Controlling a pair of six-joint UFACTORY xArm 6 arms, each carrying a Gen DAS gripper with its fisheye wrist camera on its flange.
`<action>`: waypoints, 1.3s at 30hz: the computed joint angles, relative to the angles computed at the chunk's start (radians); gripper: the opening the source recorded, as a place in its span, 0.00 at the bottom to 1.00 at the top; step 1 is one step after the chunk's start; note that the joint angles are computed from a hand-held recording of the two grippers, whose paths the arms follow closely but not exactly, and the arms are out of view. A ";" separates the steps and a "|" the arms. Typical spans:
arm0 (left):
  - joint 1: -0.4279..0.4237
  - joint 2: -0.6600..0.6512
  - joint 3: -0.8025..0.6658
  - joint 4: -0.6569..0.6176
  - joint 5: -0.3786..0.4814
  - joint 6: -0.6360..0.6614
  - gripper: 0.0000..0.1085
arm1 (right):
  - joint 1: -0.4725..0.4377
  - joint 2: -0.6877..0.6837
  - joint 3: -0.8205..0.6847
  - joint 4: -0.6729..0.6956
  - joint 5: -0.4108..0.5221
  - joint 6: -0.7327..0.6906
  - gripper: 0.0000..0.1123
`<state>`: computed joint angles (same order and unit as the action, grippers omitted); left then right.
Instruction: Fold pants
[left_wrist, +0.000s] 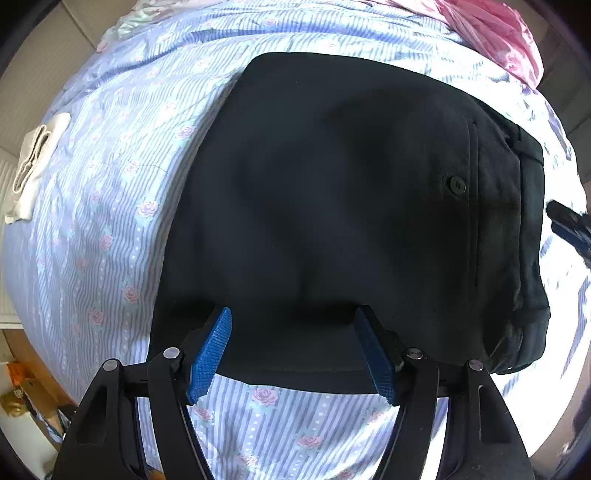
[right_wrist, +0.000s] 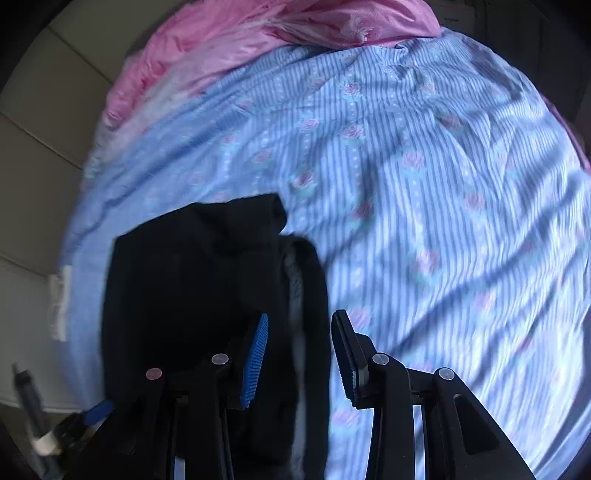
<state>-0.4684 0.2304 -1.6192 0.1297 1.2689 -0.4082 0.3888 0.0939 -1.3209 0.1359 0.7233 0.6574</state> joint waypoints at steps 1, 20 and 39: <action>0.000 -0.002 0.002 0.001 0.002 0.001 0.63 | 0.013 -0.017 0.012 -0.015 0.012 0.016 0.34; 0.050 -0.043 0.059 0.010 0.011 0.000 0.63 | 0.095 -0.165 0.212 0.081 0.102 0.078 0.15; 0.249 0.218 -0.372 -0.305 0.120 0.468 0.83 | 0.128 0.046 -0.082 -0.242 0.120 0.243 0.69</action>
